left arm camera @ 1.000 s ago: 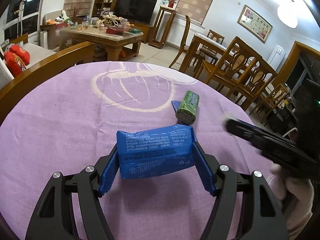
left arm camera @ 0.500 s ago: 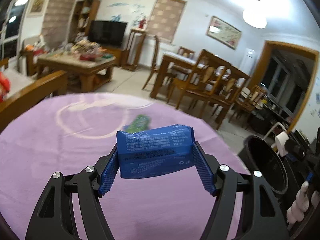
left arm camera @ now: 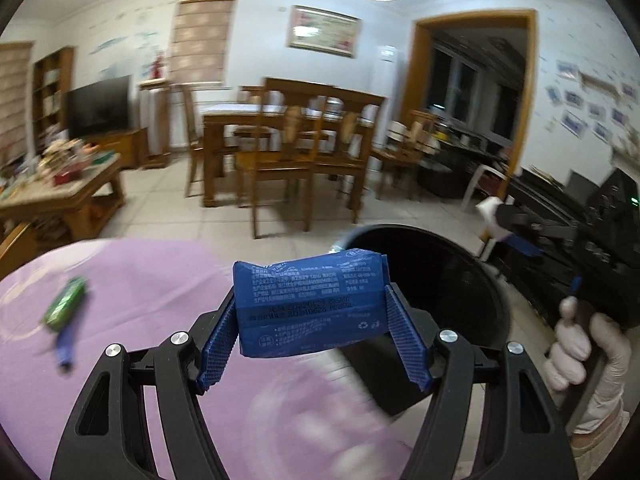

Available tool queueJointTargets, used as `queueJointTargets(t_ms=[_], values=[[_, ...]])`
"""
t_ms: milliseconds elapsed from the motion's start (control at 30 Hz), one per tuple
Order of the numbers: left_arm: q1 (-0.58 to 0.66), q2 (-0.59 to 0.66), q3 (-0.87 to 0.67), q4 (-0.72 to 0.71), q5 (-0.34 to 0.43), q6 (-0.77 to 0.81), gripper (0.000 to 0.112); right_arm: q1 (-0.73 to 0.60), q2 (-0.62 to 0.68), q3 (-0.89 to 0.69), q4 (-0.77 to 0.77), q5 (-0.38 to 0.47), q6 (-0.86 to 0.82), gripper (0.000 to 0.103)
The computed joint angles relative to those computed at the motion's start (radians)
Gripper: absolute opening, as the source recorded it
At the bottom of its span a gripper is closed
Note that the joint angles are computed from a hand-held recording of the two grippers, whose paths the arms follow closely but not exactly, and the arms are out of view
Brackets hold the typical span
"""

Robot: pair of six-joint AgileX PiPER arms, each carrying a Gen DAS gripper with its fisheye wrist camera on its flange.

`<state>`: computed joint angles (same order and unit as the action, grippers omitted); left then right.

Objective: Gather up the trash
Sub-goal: 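Carry the blue packet and white cap over the bin, then open both tools to drop the blue packet and cap into the bin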

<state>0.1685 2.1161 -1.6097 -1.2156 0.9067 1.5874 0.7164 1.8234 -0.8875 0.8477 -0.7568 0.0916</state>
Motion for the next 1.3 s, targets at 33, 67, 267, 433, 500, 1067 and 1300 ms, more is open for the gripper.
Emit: queueJointTargets(t_ms=[33,67,267,433,500,1067,1300], values=[[-0.039,-0.010,0.017,-0.004,-0.009,0.010,0.069,-0.013,-0.016,0.041,-0.019,-0.019,0.039,0.037],[-0.066,-0.016,0.033,-0.010,-0.020,0.022,0.069,-0.027,-0.028,0.077,-0.042,-0.036,0.077,0.037],[-0.227,-0.020,0.096,-0.051,-0.096,0.110,0.069,-0.111,-0.082,0.290,-0.151,-0.165,0.282,0.037],[-0.300,0.010,0.109,-0.088,-0.130,0.164,0.069,-0.172,-0.068,0.378,-0.221,-0.239,0.395,0.037],[-0.303,0.007,0.130,-0.105,-0.134,0.189,0.069,-0.201,-0.049,0.386,-0.256,-0.249,0.433,0.037],[-0.293,0.026,0.153,-0.108,-0.169,0.185,0.069,-0.287,0.128,0.178,-0.338,-0.141,0.451,0.037],[-0.302,0.026,0.142,-0.103,-0.177,0.168,0.070,-0.282,0.140,0.140,-0.331,-0.113,0.433,0.037]])
